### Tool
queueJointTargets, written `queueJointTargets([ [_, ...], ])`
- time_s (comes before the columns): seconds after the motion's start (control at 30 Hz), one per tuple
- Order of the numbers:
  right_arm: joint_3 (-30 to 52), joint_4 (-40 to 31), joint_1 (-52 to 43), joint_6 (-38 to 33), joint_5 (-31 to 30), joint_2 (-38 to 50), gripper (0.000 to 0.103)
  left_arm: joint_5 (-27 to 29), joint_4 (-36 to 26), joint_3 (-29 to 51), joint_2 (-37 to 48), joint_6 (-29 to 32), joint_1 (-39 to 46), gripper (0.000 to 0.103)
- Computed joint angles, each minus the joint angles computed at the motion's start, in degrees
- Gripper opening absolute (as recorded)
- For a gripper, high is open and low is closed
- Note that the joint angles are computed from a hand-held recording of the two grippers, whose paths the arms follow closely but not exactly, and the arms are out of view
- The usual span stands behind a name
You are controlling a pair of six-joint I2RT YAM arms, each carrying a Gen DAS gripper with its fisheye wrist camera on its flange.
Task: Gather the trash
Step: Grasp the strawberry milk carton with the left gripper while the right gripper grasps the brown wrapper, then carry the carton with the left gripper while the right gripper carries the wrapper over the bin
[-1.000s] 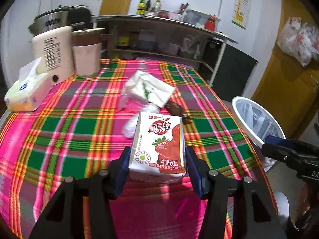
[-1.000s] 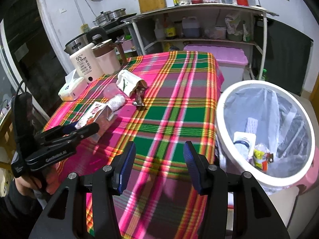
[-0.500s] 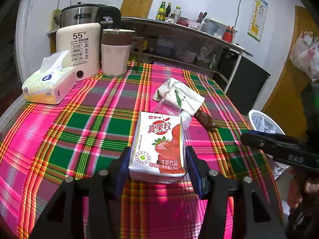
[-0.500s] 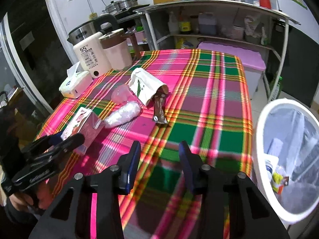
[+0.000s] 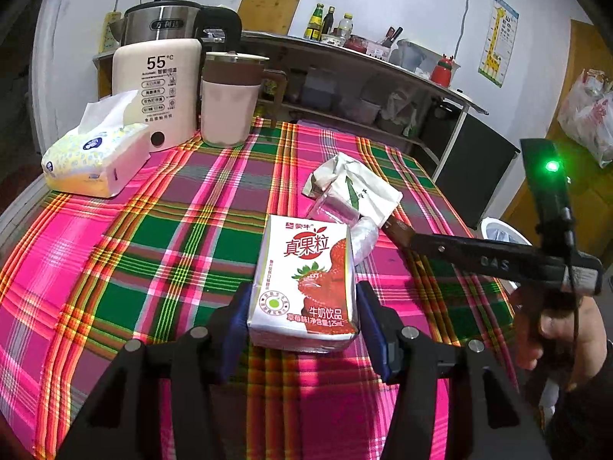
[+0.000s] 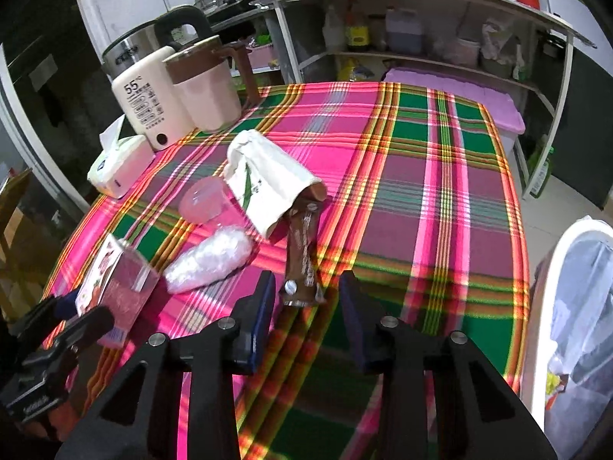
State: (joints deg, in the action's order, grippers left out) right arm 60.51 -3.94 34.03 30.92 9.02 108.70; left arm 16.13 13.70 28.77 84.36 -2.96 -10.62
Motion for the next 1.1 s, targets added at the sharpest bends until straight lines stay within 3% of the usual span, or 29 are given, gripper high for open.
queueJointTargets([
  [0.2,2.31,-0.33,-0.56,-1.1,-1.48,2.56,0.023,0.09,0.05,0.71,1.46,0.1,-0.27,0.056],
  [0.47,-0.65,0.37,0.62,-0.32,-0.66,0.02,0.021,-0.3,-0.42,0.16,0.41,-0.02,-1.36,0.056],
  [0.87,-15.34,2.85,6.73,6.79,3.58,-14.14,0.021,-1.53,-4.46,-2.47,-7.6,-0.57,-5.01,0.056],
  [1.1,-21.89,0.03,11.04,11.59,8.77,-24.56,0.021,-3.56,-7.34,-3.5,-12.7,-2.3,-10.24,0.056],
])
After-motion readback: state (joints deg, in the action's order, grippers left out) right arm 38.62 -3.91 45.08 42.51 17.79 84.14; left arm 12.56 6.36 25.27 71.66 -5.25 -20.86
